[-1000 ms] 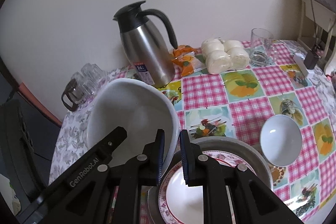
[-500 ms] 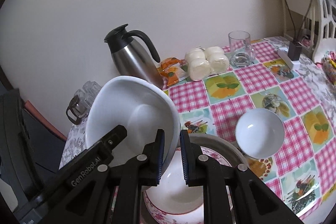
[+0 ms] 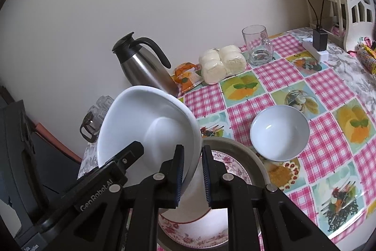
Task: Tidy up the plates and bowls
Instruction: 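Lift the square bowl with the right tool and carry it over the basin, then lower the square bowl into the red-rimmed bowl in the basin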
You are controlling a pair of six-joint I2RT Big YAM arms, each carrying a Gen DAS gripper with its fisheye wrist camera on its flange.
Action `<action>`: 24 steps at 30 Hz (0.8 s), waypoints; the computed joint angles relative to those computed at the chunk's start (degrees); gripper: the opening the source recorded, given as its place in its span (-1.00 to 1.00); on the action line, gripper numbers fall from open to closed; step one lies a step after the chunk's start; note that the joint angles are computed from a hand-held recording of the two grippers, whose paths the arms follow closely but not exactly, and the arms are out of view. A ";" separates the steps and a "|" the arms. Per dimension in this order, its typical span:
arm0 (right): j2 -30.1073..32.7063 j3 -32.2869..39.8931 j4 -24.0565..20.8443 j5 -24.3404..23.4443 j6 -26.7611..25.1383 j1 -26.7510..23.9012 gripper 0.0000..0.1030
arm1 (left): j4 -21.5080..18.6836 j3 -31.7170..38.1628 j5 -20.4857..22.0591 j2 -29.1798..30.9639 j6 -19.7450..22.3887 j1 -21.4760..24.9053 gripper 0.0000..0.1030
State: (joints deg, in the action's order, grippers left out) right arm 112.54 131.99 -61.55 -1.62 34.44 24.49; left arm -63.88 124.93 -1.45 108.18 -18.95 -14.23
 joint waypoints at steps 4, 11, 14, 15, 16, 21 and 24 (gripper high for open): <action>-1.34 -2.92 0.68 -1.24 0.15 -0.14 -0.66 | -0.12 -1.89 -0.60 -1.09 0.11 -0.40 -0.58; -2.83 -6.73 0.70 -1.82 -0.19 0.11 -0.64 | -1.84 -4.30 0.74 -1.63 -0.95 -0.16 -0.58; -2.57 -6.89 0.01 -2.69 -0.42 0.17 -0.63 | -2.48 -4.83 0.55 -1.70 -1.33 -0.11 -0.58; -2.37 -6.74 -0.30 -2.86 -0.53 0.19 -0.63 | -2.59 -4.90 0.74 -1.63 -1.49 -0.04 -0.58; -2.22 -6.70 -0.49 -2.89 -0.52 0.24 -0.63 | -2.88 -4.82 1.06 -1.45 -1.63 0.09 -0.58; -1.28 -5.43 -1.50 -2.46 -1.03 0.59 -0.63 | -4.39 -4.03 2.15 -0.44 -2.34 0.58 -0.58; -0.65 -4.66 -2.17 -2.50 -1.00 0.69 -0.62 | -4.80 -3.80 1.94 -0.16 -2.34 0.65 -0.58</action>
State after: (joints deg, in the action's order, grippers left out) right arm 111.89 127.33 -63.72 -4.12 33.44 25.18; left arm -68.69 121.14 0.49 108.02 -21.29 -13.58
